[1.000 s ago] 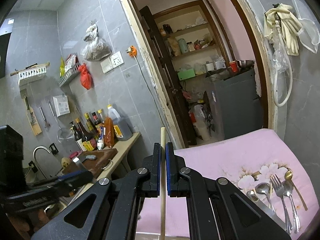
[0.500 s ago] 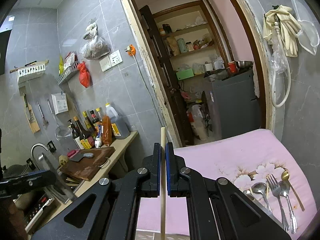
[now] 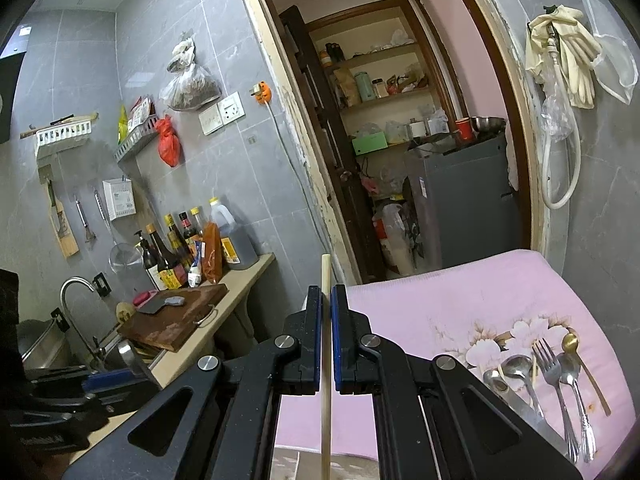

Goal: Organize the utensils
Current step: 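Lower the chopstick into the white caddy and open the right tool while left carries tongs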

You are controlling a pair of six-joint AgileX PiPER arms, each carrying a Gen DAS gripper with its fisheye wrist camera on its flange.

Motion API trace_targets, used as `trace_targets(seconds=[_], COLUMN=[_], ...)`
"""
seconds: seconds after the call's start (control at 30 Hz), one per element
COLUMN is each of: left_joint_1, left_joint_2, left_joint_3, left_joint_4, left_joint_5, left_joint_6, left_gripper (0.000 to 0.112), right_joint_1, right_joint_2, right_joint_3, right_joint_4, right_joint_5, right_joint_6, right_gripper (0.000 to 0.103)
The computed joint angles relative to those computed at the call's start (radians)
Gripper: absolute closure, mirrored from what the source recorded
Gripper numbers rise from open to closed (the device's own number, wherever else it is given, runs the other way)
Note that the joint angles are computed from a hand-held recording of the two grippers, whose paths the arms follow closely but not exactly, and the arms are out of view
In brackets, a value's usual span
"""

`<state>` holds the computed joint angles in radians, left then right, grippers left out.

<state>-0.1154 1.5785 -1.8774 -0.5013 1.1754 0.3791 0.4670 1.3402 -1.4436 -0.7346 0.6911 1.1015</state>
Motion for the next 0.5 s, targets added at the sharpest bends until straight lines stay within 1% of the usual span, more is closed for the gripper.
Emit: trace_targets(seconds=[0.07, 0.27, 0.43, 0.5], left_joint_1=[0.002, -0.008, -0.027, -0.030], left_joint_2=[-0.009, -0.012, -0.012, -0.018], left_joint_3=[0.033, 0.065, 0.068, 0.078], left_joint_4=[-0.006, 0.020, 0.050, 0.050], left_joint_5=[-0.017, -0.023, -0.020, -0.023], left_joint_6=[0.006, -0.022, -0.046, -0.044], left_gripper=[0.089, 0.089, 0.089, 0.089], right_joint_1=[-0.005, -0.018, -0.019, -0.013], right_joint_2=[-0.012, -0.040, -0.067, -0.082], right_joint_3=[0.026, 0.090, 0.121, 0.133], right_joint_4=[0.008, 0.043, 0.104, 0.110], right_joint_5=[-0.016, -0.055, -0.063, -0.057], right_joint_6=[-0.006, -0.023, -0.080, -0.086], right_gripper=[0.099, 0.098, 0.098, 0.095])
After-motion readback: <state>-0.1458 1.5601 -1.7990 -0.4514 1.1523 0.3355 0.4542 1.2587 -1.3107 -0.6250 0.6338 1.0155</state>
